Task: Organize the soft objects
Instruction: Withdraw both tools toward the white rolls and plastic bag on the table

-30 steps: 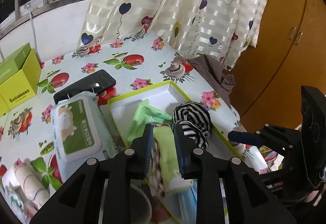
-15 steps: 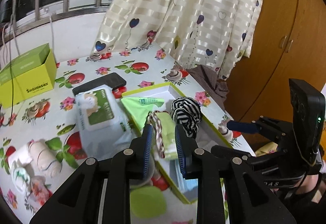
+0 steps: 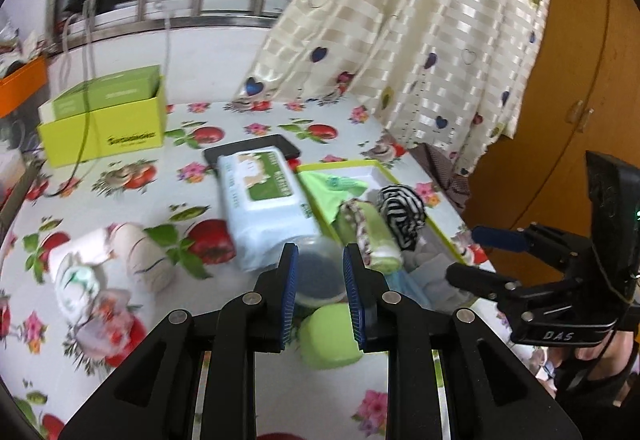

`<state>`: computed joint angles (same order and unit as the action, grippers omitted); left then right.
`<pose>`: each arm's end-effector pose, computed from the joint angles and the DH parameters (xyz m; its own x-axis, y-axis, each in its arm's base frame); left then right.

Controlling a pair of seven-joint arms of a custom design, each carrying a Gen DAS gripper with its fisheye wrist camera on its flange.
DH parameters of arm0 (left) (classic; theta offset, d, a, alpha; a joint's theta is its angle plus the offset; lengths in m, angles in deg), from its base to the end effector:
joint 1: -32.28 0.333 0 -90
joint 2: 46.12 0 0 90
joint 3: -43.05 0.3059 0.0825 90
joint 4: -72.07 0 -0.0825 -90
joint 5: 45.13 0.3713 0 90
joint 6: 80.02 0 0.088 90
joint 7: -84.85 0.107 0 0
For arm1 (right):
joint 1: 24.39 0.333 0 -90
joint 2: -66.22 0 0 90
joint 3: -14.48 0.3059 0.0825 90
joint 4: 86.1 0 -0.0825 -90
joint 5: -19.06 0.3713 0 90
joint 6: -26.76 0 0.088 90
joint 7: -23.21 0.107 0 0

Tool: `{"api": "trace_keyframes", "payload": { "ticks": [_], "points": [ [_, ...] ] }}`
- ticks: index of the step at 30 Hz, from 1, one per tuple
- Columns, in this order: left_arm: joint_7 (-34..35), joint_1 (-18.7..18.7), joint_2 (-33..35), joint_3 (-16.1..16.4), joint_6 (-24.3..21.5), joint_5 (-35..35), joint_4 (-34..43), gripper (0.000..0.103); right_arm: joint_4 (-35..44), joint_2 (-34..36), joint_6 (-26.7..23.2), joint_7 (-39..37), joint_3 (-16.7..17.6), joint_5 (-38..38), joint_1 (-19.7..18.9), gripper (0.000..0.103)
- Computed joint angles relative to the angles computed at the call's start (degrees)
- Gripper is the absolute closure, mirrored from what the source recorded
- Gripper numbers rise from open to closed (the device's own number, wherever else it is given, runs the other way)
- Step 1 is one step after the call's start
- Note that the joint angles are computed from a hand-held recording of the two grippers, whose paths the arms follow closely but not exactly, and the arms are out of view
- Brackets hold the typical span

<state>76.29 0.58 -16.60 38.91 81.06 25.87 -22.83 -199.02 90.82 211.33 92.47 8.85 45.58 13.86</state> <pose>0.5382 -0.4363 0.3588 -0.0579 -0.9746 0.2163 -0.6555 -0.1263 -0.7446 0.5631 0.3168 0.3463 0.4654 -0.8851 -0.0074 -0.6077 -0.3134 -0.7298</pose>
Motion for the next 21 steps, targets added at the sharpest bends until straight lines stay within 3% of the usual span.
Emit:
{"api": "trace_keyframes", "payload": {
  "ticks": [5,21],
  "points": [
    [-4.41,-0.55,-2.78,0.17,-2.82,2.24,-3.81,0.079,-0.14,-0.36,0.24,0.00,-0.79,-0.33,1.86,0.037],
    [-15.18,2.96,-8.96,-2.72,-6.16,8.98,-13.94,0.079,3.78,1.88,-3.26,2.27,-1.93,-4.39,4.62,0.037]
  ]
}}
